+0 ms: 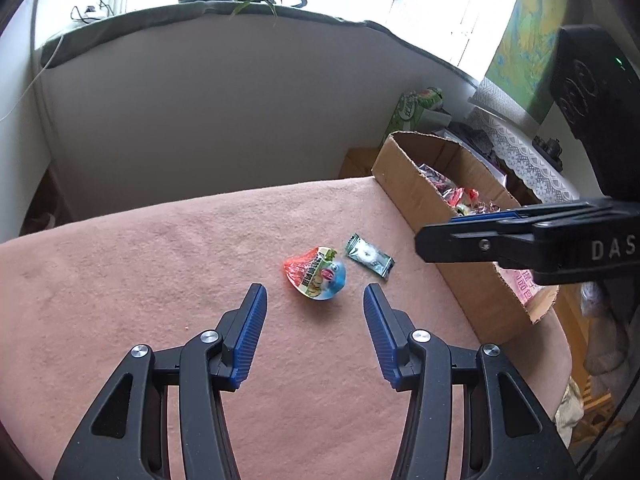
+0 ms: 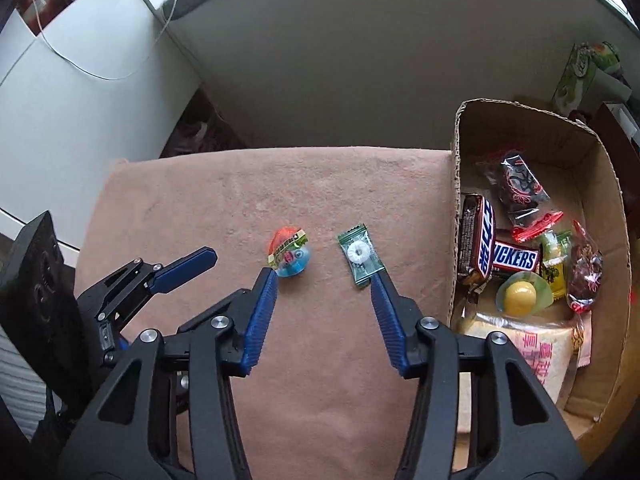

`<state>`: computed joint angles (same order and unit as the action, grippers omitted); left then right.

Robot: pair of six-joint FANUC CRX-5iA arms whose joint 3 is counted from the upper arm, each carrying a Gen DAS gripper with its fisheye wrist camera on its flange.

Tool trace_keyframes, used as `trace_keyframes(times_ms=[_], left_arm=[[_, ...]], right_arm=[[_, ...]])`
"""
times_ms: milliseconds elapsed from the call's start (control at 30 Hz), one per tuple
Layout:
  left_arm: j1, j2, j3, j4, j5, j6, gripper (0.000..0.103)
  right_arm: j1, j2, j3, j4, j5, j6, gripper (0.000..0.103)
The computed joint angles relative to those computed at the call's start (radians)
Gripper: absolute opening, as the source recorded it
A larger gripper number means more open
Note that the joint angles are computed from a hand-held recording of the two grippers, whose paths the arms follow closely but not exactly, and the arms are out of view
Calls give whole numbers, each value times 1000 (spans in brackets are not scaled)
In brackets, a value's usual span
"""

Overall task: Organize snacks
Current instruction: 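Move the left gripper to the jelly cup while the right moves to the mint packet, then grasp the red-green jelly cup with the left gripper while the right grasps the green mint packet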

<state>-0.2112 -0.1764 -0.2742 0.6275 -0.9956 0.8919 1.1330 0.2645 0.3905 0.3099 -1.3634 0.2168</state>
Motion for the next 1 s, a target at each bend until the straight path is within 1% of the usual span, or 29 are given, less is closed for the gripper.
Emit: trace_keyframes(times_ms=[67, 233, 300, 400, 533, 633, 733, 800, 867, 933, 1000], left_arm=[[-3, 6, -5, 8, 6, -8, 49], [-21, 27, 3, -7, 21, 7, 49], [-32, 39, 11, -23, 31, 24, 49], [-49, 54, 22, -49, 46, 46, 49], [-65, 71, 33, -69, 65, 73, 49], [-75, 80, 43, -106, 87, 107, 49], [-77, 93, 50, -117, 89, 122, 49], [-80, 93, 47, -121, 96, 127, 49], [-80, 90, 44, -123, 103, 127, 49], [-92, 98, 54, -142, 118, 152, 49], [-88, 102, 57, -139, 113, 156, 49]], right_arm=[[-27, 32, 40, -40, -34, 39, 48], [-66, 84, 92, -87, -88, 95, 47], [-80, 106, 121, -102, -110, 120, 45], [-87, 124, 140, -108, -123, 139, 41], [-91, 151, 173, -107, -145, 161, 41], [-96, 175, 204, -110, -162, 175, 41], [-96, 189, 231, -113, -189, 195, 40], [-103, 226, 283, -120, -222, 216, 32], [-110, 263, 338, -131, -266, 237, 32], [-113, 308, 407, -140, -319, 272, 32], [-113, 347, 461, -129, -364, 294, 32]])
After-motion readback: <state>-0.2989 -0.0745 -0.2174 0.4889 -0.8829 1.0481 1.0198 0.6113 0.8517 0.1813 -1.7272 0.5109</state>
